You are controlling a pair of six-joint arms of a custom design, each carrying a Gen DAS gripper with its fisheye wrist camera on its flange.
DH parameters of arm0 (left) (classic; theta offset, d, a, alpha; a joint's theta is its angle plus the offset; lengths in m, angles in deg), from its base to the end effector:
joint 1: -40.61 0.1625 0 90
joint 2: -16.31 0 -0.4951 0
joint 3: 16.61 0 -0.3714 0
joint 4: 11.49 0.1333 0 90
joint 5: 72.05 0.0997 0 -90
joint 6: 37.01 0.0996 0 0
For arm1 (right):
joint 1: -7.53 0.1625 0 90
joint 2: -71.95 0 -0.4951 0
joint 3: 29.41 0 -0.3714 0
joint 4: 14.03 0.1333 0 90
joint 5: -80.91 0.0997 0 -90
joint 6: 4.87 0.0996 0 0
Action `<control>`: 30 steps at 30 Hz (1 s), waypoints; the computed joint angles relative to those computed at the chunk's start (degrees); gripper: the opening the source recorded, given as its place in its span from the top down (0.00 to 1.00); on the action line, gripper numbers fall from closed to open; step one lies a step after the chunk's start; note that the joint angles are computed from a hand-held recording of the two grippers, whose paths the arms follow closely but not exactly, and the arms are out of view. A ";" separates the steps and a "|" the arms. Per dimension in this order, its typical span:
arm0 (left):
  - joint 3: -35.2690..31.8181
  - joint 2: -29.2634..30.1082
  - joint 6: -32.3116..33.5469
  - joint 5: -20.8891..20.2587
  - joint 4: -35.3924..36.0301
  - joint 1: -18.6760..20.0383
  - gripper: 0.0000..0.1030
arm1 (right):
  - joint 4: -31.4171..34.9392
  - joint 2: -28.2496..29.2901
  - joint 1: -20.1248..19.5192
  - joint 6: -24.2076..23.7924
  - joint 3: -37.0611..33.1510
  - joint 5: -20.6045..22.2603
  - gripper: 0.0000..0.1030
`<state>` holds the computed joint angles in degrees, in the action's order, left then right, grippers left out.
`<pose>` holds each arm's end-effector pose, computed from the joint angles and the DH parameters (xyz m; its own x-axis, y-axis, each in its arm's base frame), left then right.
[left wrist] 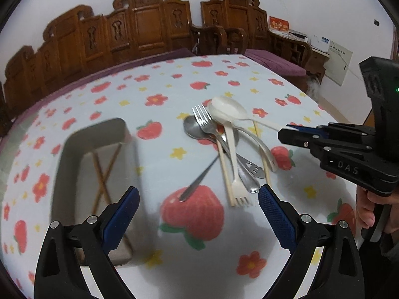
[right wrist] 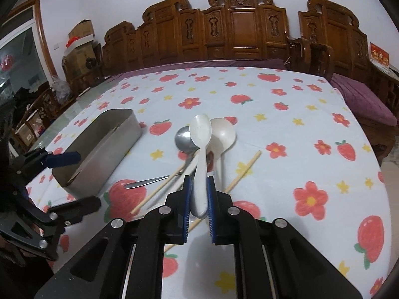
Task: Organize utensils
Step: 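Lower a chopstick into the tray with the left gripper while the right holds the spoon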
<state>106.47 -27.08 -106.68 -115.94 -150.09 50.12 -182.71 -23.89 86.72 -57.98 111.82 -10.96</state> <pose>-0.4356 -0.2809 0.0266 -0.7043 0.1262 -0.6986 0.5302 0.7480 -0.3993 0.0624 -0.3666 0.3621 -0.7127 -0.5336 0.4554 -0.6884 0.6569 -0.3077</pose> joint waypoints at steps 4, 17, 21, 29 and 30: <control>-0.43 1.93 1.95 -1.85 -3.85 1.73 0.28 | -0.07 -0.05 -0.78 0.14 -0.39 0.12 0.87; -0.08 5.57 6.25 -5.74 -13.70 5.62 0.77 | 0.24 -0.12 -0.97 0.05 -0.29 0.24 0.86; 0.44 5.59 6.30 -6.45 -15.83 5.88 0.95 | -0.01 0.01 -0.76 0.04 -0.05 0.05 0.86; 1.39 2.10 1.92 -7.06 -10.05 2.11 0.96 | -0.69 -0.53 -0.58 0.22 0.74 0.14 0.86; 1.56 1.65 1.32 -7.07 -9.43 1.66 0.96 | -0.73 -0.77 -0.53 0.23 0.91 0.23 0.86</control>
<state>108.03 -25.43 -105.36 -123.02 -159.53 51.77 -183.44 -24.66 86.19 -57.75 112.73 -10.73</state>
